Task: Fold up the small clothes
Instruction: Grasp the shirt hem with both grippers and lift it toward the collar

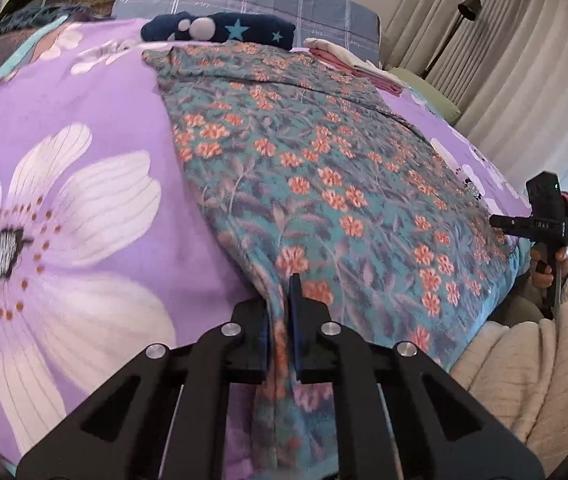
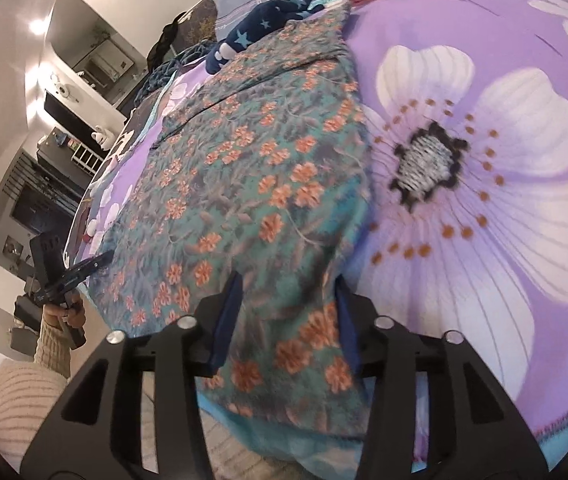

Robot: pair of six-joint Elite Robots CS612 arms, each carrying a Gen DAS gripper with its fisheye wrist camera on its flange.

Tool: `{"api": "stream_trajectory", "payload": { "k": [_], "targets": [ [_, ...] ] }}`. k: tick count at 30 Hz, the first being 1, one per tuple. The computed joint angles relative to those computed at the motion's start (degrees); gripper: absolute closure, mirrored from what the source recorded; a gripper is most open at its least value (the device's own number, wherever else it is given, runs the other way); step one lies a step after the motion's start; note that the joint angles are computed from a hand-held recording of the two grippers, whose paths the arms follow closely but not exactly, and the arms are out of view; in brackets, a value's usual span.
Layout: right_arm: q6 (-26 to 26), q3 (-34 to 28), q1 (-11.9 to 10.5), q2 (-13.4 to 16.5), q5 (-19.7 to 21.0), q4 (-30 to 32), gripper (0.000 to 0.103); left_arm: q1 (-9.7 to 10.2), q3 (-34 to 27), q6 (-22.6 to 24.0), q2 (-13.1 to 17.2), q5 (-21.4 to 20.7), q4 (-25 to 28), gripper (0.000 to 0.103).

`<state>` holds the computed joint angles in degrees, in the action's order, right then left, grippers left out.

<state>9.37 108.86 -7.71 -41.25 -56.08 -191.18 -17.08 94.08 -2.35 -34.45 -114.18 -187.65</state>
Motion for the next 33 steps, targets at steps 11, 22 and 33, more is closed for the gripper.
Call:
{"api": "stream_trajectory", "payload": {
  "k": [11,22,33],
  "targets": [
    [5.70,-1.25,-0.92,1.54,5.60,-5.55,0.099,-1.56,0.62,-4.95,0.11,5.46,-8.90,0.101],
    [16.26,2.72,-4.27,-2.18,15.22,-37.94,0.099,-2.20,4.08,-6.45,-5.25,5.68,-34.49,0.101],
    [16.60,6.56,-5.83,-3.40,9.89,-39.98,0.097,-2.98,6.46,-9.61,-5.15,5.88,-32.63,0.100]
  ]
}}
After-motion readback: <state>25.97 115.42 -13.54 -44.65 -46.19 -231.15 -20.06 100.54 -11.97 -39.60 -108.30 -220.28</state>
